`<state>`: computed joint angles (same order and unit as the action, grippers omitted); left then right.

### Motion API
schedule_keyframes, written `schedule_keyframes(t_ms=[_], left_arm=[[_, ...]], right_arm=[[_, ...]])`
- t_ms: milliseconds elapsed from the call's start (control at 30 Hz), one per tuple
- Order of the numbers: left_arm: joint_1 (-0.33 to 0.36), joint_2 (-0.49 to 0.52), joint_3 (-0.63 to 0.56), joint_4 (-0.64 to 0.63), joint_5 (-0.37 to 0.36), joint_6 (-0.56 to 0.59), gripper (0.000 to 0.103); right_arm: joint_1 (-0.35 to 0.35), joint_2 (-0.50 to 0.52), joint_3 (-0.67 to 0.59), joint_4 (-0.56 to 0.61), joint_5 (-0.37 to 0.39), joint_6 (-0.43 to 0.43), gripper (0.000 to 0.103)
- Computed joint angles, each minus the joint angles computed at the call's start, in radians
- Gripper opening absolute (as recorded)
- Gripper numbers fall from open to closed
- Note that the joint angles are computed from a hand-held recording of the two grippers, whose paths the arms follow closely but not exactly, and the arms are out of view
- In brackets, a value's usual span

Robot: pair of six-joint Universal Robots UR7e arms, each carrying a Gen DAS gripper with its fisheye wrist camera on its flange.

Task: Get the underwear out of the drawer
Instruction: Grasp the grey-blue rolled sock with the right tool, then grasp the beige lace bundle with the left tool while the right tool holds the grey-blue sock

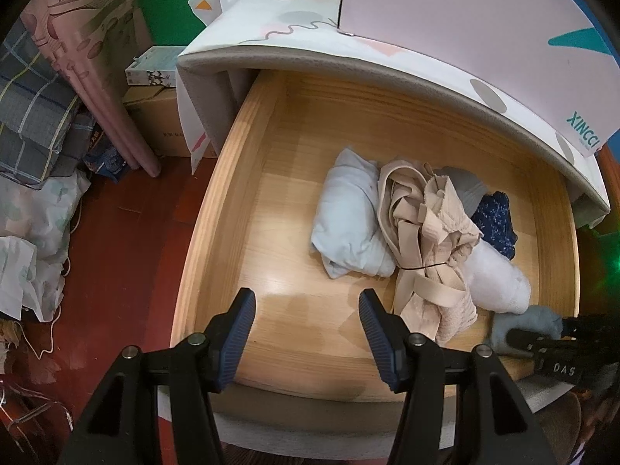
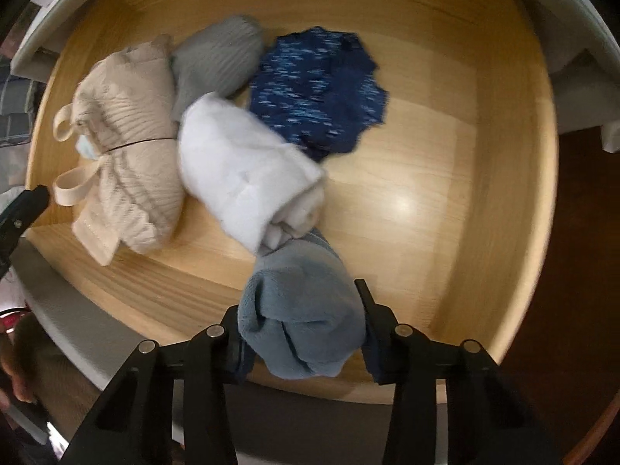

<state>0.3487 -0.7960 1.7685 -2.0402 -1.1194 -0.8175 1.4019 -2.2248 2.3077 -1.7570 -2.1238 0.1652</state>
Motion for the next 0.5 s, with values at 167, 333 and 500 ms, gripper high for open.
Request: schedule_keyframes(t_ms=[167,333,500], left_arm=[[-0.002,0.001,-0.002,0.008,0.004,0.002,0.057],[-0.006,0.002,-0.002,0.014,0.006,0.008,0.057],[-0.009,0.009,-0.008,0.026,-0.003,0.035,0.057]], right_arm=[[-0.035,-0.035,0.008,-0.004,-0.059,-0.022,0.040],[-0.019,-0.051,0.028,-0.006,-0.147,-0.013,0.040],[-0.053,-0.087,0.058,-0.035,-0.145,-0.028,0.040]])
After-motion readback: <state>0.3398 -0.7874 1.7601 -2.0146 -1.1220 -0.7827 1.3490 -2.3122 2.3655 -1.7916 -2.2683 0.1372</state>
